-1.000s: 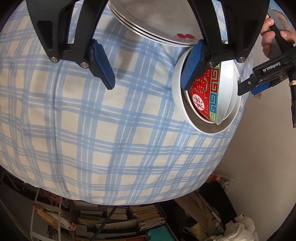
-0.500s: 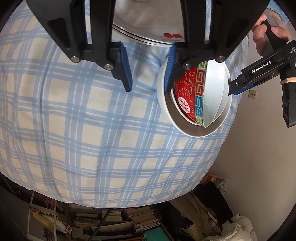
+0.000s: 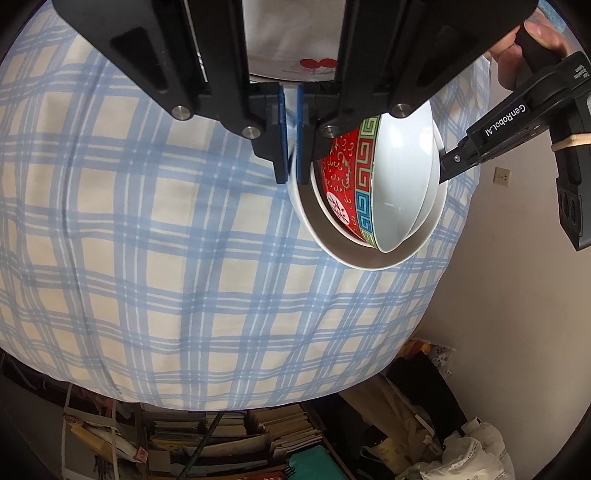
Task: Organize plates and bowls
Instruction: 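Close the left gripper on the bowl stack rim while the right gripper grips its opposite rim, then lift the bowl stack and carry it over the cherry plate stack with both grippers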
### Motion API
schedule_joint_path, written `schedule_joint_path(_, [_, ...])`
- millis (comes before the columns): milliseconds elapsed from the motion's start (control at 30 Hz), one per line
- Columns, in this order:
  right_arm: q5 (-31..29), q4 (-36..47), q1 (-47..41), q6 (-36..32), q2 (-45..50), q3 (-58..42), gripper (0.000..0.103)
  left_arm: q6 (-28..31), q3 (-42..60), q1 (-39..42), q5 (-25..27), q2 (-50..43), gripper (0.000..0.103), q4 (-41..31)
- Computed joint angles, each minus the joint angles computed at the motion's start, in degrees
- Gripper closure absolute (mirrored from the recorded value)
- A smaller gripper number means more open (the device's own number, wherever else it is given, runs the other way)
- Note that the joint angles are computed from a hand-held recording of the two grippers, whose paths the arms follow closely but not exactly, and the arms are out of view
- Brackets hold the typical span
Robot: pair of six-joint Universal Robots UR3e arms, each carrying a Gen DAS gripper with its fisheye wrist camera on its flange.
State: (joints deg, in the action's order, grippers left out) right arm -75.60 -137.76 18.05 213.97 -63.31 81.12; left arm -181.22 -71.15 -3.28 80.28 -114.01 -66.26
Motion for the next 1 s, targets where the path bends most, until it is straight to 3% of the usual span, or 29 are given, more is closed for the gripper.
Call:
schedule_joint_path(267, [-2.07, -0.17, 1.05, 2.37, 0.47, -0.72, 0.095, -0.54, -0.27, 0.91, -1.16, -0.01, 0.098, -0.27])
schedule_joint_path(800, [-2.67, -1.96, 1.07, 4.45, 0.37, 0.31, 0.095, -2.74, -1.02, -0.98, 2.17, 0.04, 0.098, 2.41])
schedule_joint_path(1000, [-4.86, 0.66, 2.45, 4.94, 1.36, -2.19, 0.094, -3.78, -1.50, 0.33, -0.06, -0.17, 0.097, 2.49])
